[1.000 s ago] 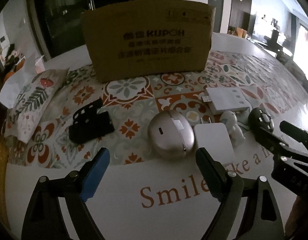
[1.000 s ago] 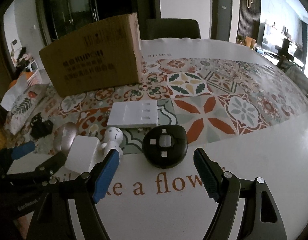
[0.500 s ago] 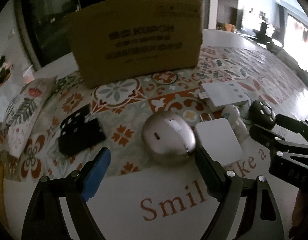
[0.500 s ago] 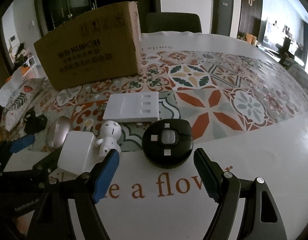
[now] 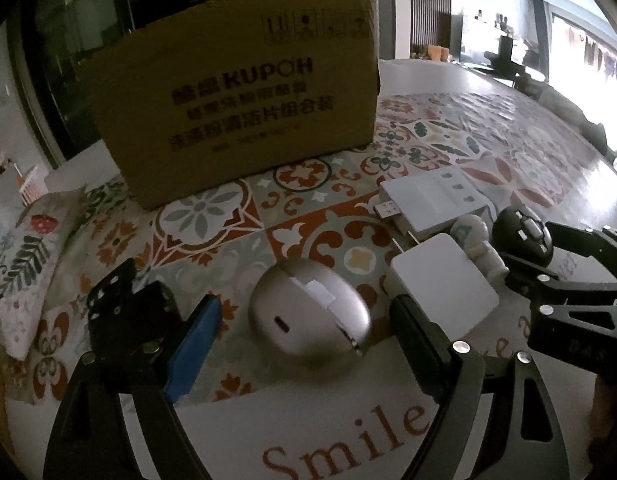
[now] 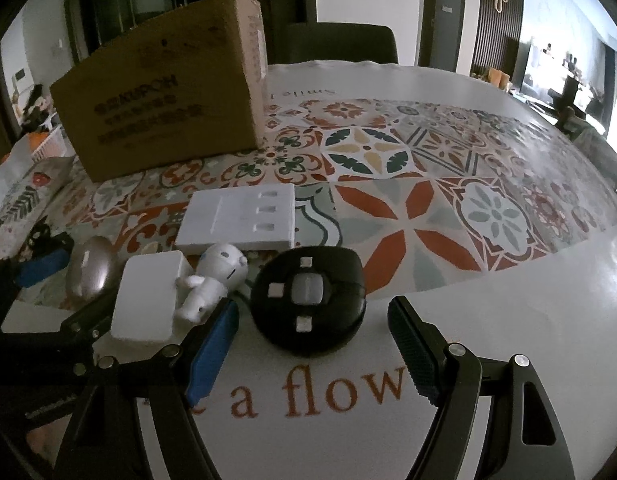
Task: Organize rigid objects
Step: 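Grasp the silver mouse with the left gripper while the right gripper grasps the black cable reel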
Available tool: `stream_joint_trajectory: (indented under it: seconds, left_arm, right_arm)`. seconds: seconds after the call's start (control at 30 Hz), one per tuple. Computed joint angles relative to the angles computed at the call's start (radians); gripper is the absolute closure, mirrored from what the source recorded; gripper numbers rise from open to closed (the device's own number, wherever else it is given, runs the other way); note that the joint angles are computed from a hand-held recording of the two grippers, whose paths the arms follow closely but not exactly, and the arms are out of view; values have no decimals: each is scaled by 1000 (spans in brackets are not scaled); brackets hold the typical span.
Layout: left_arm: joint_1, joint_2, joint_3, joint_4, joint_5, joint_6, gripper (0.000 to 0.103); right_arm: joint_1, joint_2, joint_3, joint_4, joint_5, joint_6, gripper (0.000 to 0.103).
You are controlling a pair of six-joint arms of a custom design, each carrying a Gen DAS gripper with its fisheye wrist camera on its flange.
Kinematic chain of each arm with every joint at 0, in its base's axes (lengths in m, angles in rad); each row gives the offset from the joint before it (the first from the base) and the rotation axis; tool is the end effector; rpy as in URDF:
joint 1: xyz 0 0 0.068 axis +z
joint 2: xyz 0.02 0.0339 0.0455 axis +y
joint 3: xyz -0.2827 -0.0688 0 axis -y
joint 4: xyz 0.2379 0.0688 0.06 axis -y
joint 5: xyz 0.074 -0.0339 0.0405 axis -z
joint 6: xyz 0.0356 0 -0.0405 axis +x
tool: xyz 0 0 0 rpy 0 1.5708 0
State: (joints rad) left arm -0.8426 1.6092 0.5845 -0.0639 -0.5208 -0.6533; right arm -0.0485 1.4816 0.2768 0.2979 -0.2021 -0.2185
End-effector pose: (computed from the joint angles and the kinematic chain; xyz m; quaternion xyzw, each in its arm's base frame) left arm 0.1825 -0.1780 0.1309 0.0275 0.9399 0.0264 0.3392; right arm 0.2032 -0.0027 0.1087 -0.1126 0.9344 0.0514 0.3340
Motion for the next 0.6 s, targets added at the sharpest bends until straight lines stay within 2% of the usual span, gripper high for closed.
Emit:
stream_joint_trajectory:
  seconds: [0.07,0.27,0.33,0.37,0.43,0.6]
  left_arm:
    - [13,4,2,13,12,6,19]
    - [59,8,-13,64,98,10,36]
    - [54,9,-12,64,89,5,45]
    - [53,9,-16,71,92,7,45]
    - [50,7,-17,69,90,3,45]
    - [40,-6,-21,49,86,-25,45]
  right_arm:
    - [5,27,17,5,5,3,25]
    - [5,53,42,5,-22,8,25]
    - [8,52,40,10,-21,8,30]
    - [10,50,39,11,-21,7,32]
    - [12,47,35,18,-17,6,45]
    - [10,43,36,7,-16,-1,46]
